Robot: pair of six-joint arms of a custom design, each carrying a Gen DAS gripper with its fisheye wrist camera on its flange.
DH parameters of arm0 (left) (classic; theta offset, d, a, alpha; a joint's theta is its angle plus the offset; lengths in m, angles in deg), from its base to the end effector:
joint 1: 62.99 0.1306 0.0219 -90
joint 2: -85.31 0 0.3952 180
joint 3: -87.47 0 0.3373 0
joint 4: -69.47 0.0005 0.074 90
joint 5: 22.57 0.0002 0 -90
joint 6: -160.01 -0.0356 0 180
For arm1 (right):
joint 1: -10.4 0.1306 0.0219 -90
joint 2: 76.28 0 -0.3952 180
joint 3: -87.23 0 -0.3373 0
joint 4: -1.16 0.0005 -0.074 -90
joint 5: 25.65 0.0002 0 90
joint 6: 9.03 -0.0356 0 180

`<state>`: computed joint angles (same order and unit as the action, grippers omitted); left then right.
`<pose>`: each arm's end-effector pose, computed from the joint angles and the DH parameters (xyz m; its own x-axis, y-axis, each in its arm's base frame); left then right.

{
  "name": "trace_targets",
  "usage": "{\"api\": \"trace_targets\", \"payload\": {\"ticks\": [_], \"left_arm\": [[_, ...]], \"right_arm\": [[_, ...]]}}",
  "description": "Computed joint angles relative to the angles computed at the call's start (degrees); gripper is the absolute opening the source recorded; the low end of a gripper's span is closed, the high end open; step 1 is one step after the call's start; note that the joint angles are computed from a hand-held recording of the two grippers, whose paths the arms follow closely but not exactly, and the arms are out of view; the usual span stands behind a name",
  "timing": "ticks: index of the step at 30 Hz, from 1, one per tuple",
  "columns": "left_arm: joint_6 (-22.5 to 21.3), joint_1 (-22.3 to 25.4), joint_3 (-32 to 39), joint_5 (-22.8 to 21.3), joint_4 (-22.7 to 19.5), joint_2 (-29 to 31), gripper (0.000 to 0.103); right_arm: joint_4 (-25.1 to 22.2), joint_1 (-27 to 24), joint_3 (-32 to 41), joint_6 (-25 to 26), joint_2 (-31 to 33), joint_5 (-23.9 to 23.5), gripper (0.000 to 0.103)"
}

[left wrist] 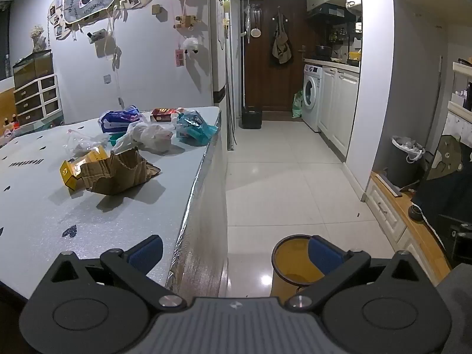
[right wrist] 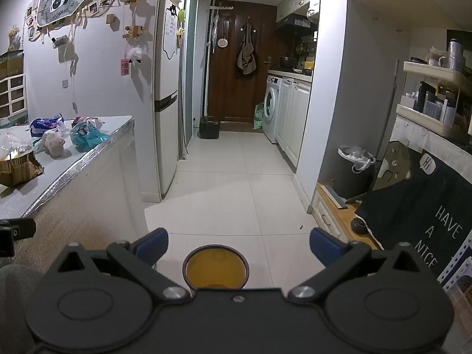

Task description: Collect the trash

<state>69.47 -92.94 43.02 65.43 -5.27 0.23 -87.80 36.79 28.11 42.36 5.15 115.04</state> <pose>0.3490 -0.2003 0.6824 -0.4814 0.2883 -0.8277 0.4785 0.8777 0.0274 0.2687 0.1020 0.6621 -0.4272 0.2293 -0.8746 0.5568 0.8289 -0.0546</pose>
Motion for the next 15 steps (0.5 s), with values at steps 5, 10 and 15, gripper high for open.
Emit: {"api": "trace_targets", "payload": {"ticks": [5,10,15], "left_arm": [[-0.27,-0.06,-0.23,-0.34,0.31,-0.1,0.103],[-0.28,-0.09,-0.23,-0.36,0.31,-0.1,0.103],[-0.31,-0.13,-0.2,-0.34,0.3,-0.03,0.103]], "right_arm": [[-0.04,0.15,0.14,-0.01,0.12,0.24,0.103],[-0.2,0.3,0.3,-0.11,0.26,0.44,0.103],[-0.26,0.31,0.33,-0.14,0.27,0.43,0.103]]}}
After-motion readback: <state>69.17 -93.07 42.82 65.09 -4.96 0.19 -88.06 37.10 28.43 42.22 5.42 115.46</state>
